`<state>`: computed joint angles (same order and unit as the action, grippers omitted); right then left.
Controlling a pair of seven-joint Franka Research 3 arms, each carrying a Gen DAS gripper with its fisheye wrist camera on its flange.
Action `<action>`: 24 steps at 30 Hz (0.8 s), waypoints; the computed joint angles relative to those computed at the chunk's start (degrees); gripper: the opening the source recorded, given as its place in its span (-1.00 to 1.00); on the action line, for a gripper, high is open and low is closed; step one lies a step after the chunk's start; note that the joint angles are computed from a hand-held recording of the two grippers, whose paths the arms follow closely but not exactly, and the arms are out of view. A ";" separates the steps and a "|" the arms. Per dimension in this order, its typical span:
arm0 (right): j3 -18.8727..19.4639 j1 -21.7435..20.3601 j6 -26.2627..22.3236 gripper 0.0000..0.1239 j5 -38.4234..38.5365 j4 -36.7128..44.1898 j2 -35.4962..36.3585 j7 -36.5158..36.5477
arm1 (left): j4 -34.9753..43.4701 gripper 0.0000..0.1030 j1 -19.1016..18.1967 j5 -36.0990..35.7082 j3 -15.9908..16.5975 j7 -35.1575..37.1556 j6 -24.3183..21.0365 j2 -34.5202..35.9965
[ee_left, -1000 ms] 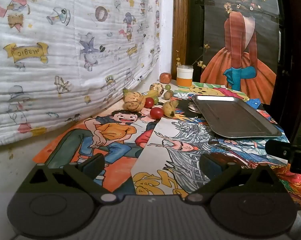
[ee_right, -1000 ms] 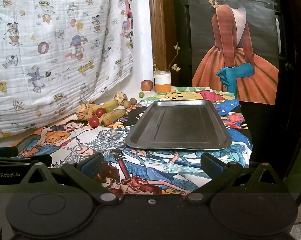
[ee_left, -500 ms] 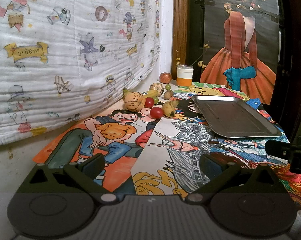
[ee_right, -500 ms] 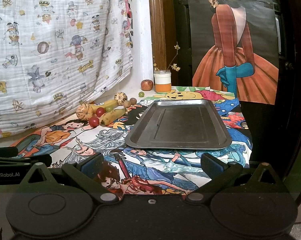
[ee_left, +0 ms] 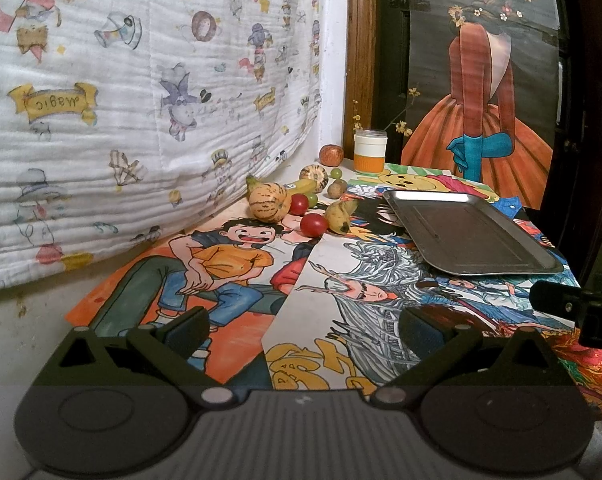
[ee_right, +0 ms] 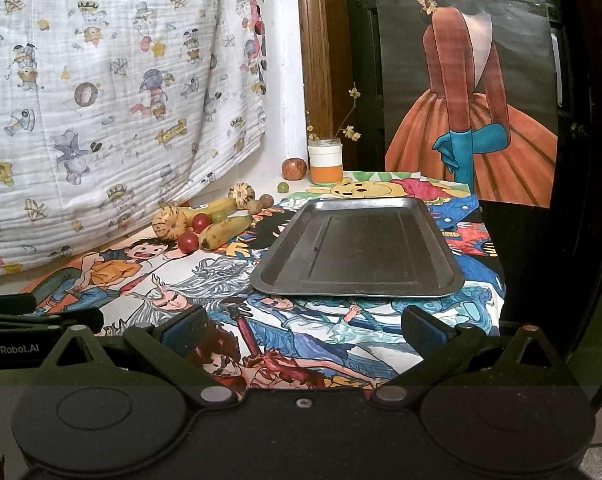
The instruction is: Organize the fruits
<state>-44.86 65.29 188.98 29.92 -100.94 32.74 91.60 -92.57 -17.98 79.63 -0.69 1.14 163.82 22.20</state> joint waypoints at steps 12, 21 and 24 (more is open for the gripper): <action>-0.04 -0.03 -0.15 0.66 -0.16 0.15 0.16 0.30 | 0.00 0.99 -0.02 0.02 0.03 -0.02 0.02 0.00; -0.04 -0.05 -0.20 0.66 -0.41 0.15 0.19 0.58 | 0.00 0.99 -0.02 -0.09 0.03 0.04 0.04 0.01; -0.05 -0.06 -0.29 0.66 -0.47 0.18 0.20 0.66 | -0.02 0.99 -0.01 -0.20 0.02 0.12 0.03 0.00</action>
<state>-44.91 65.22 188.69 29.45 -100.75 32.94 92.26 -92.59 -18.00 79.43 -0.67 1.26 163.85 22.19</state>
